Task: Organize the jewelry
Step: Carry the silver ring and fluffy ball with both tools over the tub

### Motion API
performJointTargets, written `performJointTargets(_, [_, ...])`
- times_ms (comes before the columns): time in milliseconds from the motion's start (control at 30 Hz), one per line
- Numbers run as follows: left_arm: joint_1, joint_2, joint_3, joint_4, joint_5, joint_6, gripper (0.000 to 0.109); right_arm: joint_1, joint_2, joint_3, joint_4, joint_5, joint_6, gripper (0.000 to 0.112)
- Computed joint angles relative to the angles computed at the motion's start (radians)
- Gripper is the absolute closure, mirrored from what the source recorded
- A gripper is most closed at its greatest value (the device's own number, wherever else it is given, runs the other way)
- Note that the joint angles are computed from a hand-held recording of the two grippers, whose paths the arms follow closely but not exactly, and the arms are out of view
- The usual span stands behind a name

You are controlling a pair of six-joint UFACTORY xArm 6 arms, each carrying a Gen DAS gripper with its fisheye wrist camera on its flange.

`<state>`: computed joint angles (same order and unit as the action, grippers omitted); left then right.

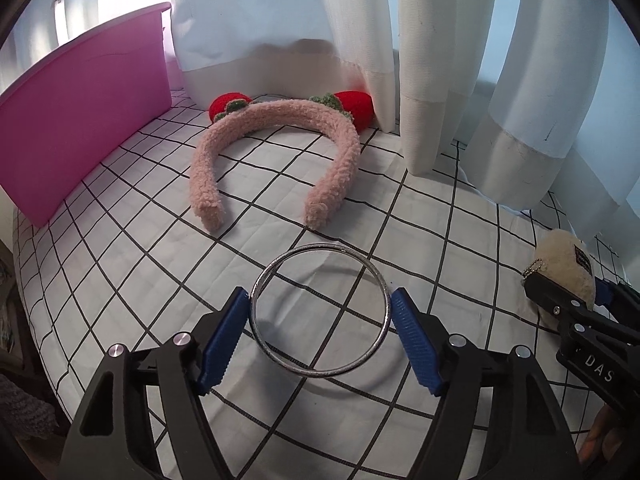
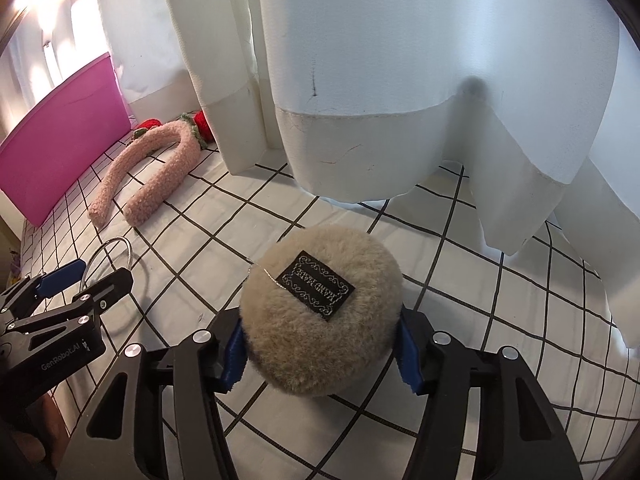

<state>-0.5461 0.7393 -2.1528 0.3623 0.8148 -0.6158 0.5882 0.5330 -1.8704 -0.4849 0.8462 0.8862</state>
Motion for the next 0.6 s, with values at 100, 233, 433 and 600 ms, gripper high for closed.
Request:
performJointTargets(100, [-0.001,-0.026,0.03,0.001,-0.013,0.008,0.038,0.006,-0.007,0.005,0.004,-0.001,0.004,0.054])
performJointTargets(233, [0.005,-0.067,0.076,-0.02,-0.023,0.021,0.038,0.016,-0.026,0.017,0.016,-0.002,-0.004,0.054])
performJointTargets(433, [0.011,-0.096,0.057,-0.038,0.035,0.035,0.038,0.035,-0.049,-0.004,0.043,0.025,-0.033,0.054])
performJointTargets(600, [0.016,-0.12,0.001,-0.015,0.088,0.028,0.038,0.052,-0.044,-0.086,0.064,0.064,-0.075,0.054])
